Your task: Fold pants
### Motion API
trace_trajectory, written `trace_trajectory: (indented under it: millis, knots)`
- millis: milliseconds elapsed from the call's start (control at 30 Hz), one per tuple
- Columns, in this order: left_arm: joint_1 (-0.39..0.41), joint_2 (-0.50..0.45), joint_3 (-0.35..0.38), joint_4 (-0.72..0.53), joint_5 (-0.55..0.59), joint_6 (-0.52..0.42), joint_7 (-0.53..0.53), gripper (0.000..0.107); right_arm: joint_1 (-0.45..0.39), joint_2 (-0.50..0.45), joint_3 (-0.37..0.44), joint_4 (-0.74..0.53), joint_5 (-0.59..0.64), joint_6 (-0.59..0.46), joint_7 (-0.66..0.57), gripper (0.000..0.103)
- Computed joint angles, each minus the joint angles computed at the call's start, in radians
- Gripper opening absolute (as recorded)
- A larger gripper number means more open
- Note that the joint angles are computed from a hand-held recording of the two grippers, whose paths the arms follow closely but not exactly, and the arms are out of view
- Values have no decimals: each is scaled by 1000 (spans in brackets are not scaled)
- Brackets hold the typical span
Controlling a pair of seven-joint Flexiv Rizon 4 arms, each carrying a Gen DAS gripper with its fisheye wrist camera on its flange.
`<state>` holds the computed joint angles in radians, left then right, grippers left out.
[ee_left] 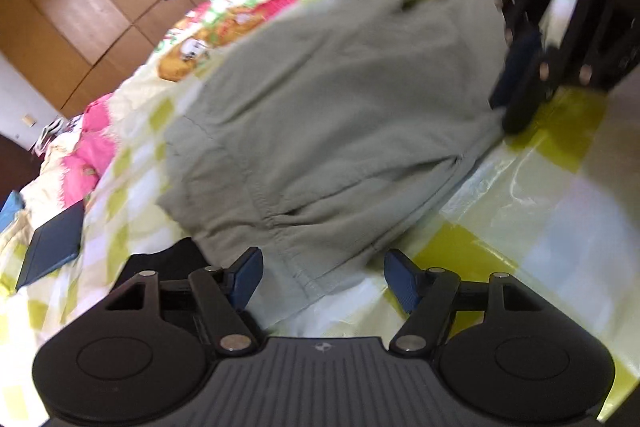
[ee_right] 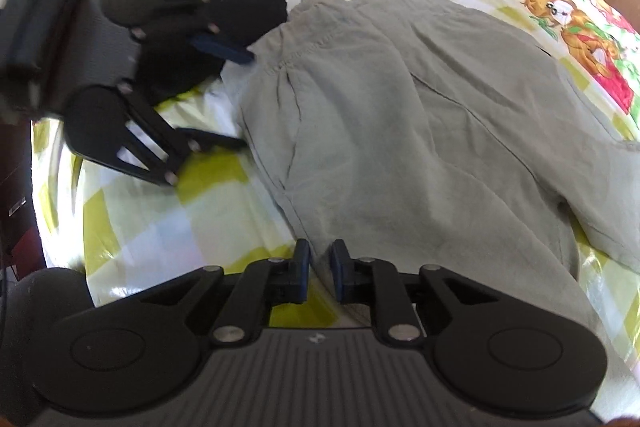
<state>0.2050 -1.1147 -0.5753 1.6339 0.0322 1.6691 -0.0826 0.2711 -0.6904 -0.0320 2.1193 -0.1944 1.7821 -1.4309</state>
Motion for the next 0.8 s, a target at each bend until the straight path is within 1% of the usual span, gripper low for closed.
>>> trace_trajectory:
  millis: [67, 100, 133, 167, 200, 267, 300, 433, 500, 533, 600, 633, 700, 767, 800]
  knots:
    - [-48, 28, 53, -44, -98, -110, -81, 81, 13, -4, -12, -12, -5, -29, 2, 15]
    - [-51, 35, 62, -57, -138, -151, -109, 81, 18, -4, -15, -14, -7, -38, 3, 15]
    - [-53, 36, 72, -62, -162, -151, -124, 80, 18, -1, -13, -16, -9, -50, 6, 15]
    - [-44, 34, 71, -52, -165, -127, -121, 76, 12, 2, -4, -20, -11, -65, 11, 14]
    - [-29, 34, 66, -29, -160, -94, -117, 73, 10, 5, 1, -21, -13, -77, 15, 13]
    - [-8, 38, 61, 18, -137, -30, -125, 62, 10, 7, 8, -22, -21, -89, 18, 11]
    - [4, 37, 56, 35, -123, -7, -131, 61, 5, 7, 18, -23, -24, -94, 20, 11]
    - [-1, 70, 96, 62, -95, 3, -178, 49, -62, 20, 107, -14, -47, -117, 1, 10]
    - [-24, 90, 141, 77, -71, 33, -191, 48, -31, 29, 80, 10, -57, -95, -12, 10]
    - [-36, 101, 162, 87, -64, 45, -205, 46, -22, 28, 69, 16, -57, -80, -16, 12]
    - [-51, 126, 184, 108, -73, 51, -254, 42, -33, 21, 76, 17, -36, -45, 0, 12]
    - [-60, 142, 190, 115, -85, 39, -283, 42, -45, 21, 87, 22, -19, -21, 14, 12]
    - [-41, 172, 165, 152, -81, 39, -318, 43, -45, 34, 84, 70, 21, 78, 29, 14]
    - [-9, 186, 127, 196, -58, 74, -344, 45, -55, 53, 83, 130, 69, 171, 49, 19]
    - [-12, 198, 129, 214, -52, 86, -365, 45, -60, 66, 79, 162, 99, 206, 65, 19]
